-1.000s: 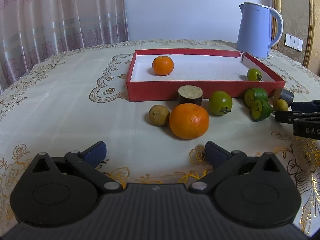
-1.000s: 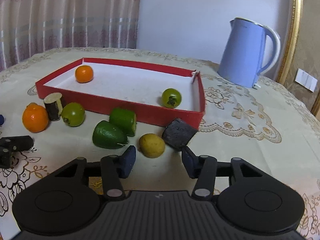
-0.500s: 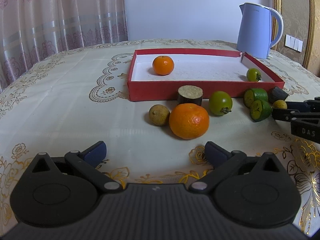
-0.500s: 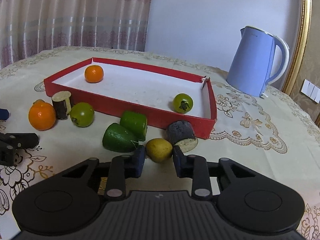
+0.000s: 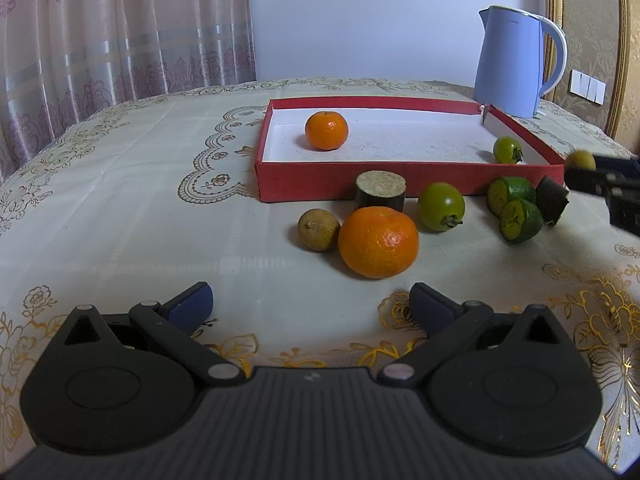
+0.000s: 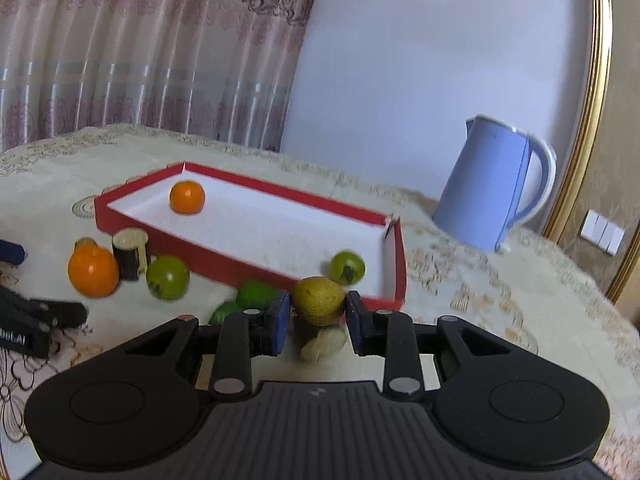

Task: Organize fruits
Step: 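Place the yellow fruit in the red tray and open the right gripper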

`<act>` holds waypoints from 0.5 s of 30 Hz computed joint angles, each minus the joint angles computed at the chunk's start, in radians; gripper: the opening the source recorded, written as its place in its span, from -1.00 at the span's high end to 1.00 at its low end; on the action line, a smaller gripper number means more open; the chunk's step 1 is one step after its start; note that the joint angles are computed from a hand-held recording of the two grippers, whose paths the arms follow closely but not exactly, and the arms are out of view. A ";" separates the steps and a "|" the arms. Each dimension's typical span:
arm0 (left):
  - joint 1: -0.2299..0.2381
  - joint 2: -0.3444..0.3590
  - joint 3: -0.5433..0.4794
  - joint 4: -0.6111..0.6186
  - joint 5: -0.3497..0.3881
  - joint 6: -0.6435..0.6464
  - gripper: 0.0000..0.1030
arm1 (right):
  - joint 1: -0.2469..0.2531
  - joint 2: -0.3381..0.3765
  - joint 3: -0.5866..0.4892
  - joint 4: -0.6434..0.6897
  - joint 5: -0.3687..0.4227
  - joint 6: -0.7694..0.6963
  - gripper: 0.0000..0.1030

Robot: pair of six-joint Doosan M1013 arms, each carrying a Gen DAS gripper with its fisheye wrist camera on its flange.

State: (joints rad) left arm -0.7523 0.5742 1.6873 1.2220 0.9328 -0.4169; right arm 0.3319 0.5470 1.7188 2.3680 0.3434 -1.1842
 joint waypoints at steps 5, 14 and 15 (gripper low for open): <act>0.000 0.000 0.000 0.000 0.000 0.000 -1.00 | 0.014 0.017 -0.039 0.051 0.000 -0.060 0.43; 0.000 0.001 0.000 0.002 -0.004 -0.005 -1.00 | 0.046 0.086 -0.182 -0.160 -0.111 0.200 0.43; 0.000 0.001 0.000 0.002 -0.004 -0.005 -1.00 | 0.050 0.095 -0.202 -0.203 -0.126 0.249 0.43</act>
